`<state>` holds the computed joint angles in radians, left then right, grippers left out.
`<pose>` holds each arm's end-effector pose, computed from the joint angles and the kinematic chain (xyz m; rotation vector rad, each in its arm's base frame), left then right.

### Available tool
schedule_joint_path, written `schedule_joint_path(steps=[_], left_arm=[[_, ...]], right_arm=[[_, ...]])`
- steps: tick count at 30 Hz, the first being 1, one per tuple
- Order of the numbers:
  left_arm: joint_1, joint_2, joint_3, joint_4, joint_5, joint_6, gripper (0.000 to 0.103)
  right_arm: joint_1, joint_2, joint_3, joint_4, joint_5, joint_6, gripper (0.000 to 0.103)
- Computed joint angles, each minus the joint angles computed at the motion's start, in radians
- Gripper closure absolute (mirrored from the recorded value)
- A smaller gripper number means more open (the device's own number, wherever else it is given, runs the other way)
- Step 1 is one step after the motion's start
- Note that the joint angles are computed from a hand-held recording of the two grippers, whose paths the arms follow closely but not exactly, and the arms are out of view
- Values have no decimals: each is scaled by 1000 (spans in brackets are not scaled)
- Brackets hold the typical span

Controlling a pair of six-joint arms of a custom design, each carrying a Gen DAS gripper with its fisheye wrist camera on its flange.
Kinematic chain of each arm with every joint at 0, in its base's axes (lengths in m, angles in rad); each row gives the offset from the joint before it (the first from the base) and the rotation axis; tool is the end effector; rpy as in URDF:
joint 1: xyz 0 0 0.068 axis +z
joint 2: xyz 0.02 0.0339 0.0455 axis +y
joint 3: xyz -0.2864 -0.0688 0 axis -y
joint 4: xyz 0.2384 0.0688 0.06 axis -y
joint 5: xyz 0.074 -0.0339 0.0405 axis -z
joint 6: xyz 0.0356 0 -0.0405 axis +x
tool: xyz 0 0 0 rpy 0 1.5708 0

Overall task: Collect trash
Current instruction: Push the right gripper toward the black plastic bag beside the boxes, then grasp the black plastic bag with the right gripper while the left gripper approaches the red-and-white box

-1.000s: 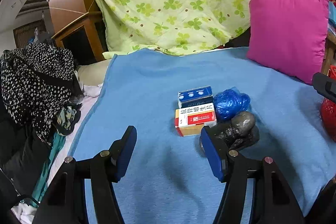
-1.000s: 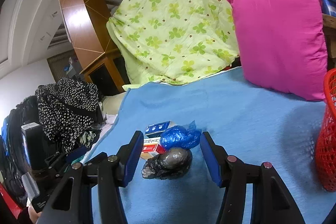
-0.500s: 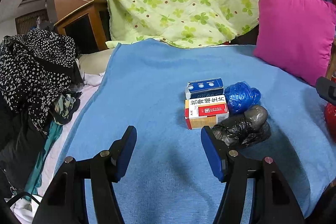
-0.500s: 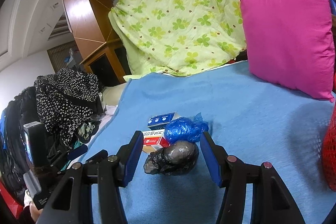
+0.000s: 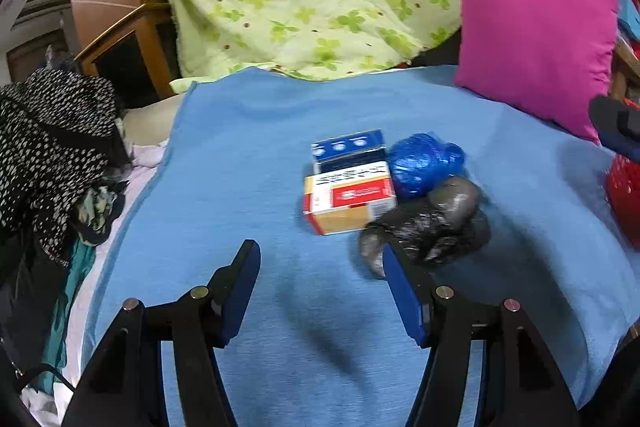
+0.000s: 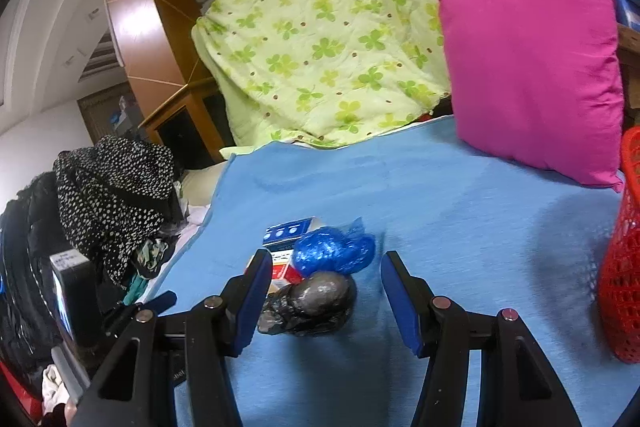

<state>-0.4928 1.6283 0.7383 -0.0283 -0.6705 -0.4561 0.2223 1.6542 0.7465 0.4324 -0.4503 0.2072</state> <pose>0.2704 -0.1201 0.1710 -0.2240 2.2553 0.3497 0.3206 0.0884 0.1994 -0.3023 2.0504 0.7261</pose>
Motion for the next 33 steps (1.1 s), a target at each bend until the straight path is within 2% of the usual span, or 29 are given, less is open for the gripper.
schedule_joint_path(steps=[16, 33], left_arm=[[-108, 131, 139, -37, 8, 30, 38], [-124, 172, 166, -22, 33, 45, 38]], right_arm=[[-178, 8, 36, -70, -135, 30, 42], [-191, 7, 43, -87, -137, 19, 42]])
